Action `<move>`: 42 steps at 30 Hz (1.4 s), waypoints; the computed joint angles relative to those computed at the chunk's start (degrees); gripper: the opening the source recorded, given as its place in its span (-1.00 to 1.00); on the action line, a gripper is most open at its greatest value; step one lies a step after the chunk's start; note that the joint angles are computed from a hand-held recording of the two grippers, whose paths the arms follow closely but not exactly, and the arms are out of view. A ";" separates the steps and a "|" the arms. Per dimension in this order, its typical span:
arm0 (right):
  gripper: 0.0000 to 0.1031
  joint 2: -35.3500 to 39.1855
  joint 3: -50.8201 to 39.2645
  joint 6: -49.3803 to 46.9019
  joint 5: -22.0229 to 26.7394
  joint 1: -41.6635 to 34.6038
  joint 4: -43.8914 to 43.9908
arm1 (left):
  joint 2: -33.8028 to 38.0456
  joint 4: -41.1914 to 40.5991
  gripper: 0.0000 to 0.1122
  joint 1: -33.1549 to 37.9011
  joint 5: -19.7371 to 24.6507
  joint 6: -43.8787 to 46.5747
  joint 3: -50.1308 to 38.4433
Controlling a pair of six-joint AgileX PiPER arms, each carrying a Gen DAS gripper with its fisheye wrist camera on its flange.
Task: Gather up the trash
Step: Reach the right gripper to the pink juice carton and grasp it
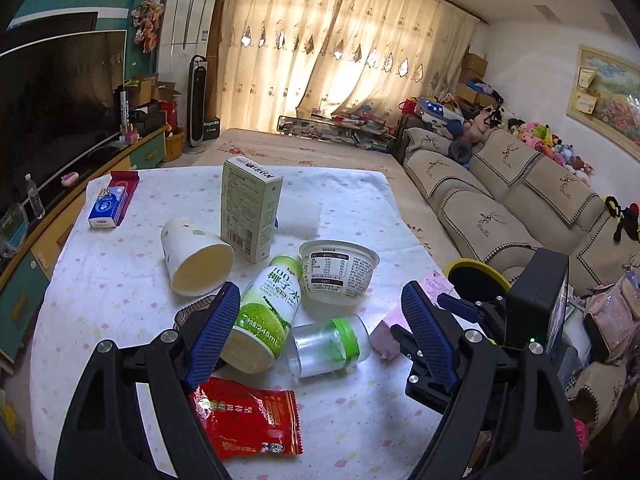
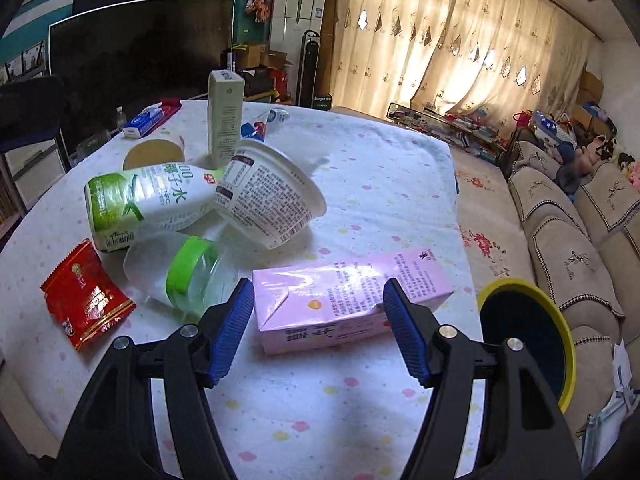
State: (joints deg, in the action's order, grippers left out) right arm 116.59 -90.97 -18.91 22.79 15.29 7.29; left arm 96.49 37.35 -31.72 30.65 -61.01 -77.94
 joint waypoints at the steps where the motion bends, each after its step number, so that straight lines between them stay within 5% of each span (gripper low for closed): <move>1: 0.24 -0.42 0.79 1.00 -0.48 0.38 -0.96 | 0.22 -0.60 0.46 0.21 -0.29 0.36 -0.05; 14: 0.30 -4.30 8.21 -8.19 -1.31 -4.85 5.50 | 3.57 -3.17 0.46 -0.51 0.67 2.59 -3.83; 18: 0.32 -5.72 9.90 -3.77 -2.07 -7.41 3.11 | 4.19 -3.24 0.46 -0.54 0.37 2.60 -4.14; 25: 0.43 -7.62 13.59 -17.74 -4.19 -8.48 23.59 | 3.64 -2.32 0.46 -0.89 -0.30 2.09 -3.27; 32: 0.43 -1.39 6.96 3.66 -3.18 -4.46 4.77 | 2.89 -1.83 0.46 -0.97 -0.50 1.40 -2.29; 35: 0.43 -0.40 6.17 5.22 -2.73 -4.58 3.28 | 2.60 -1.97 0.46 -0.78 -0.83 1.35 -1.82; 38: 0.24 -1.07 7.31 1.93 -3.59 -5.82 6.81 | 2.83 -2.84 0.46 -0.44 -1.04 2.02 -1.79; 42: -0.25 -2.48 9.33 -4.38 -4.55 -8.44 13.54 | 3.31 -3.74 0.46 -0.35 -0.98 2.83 -2.11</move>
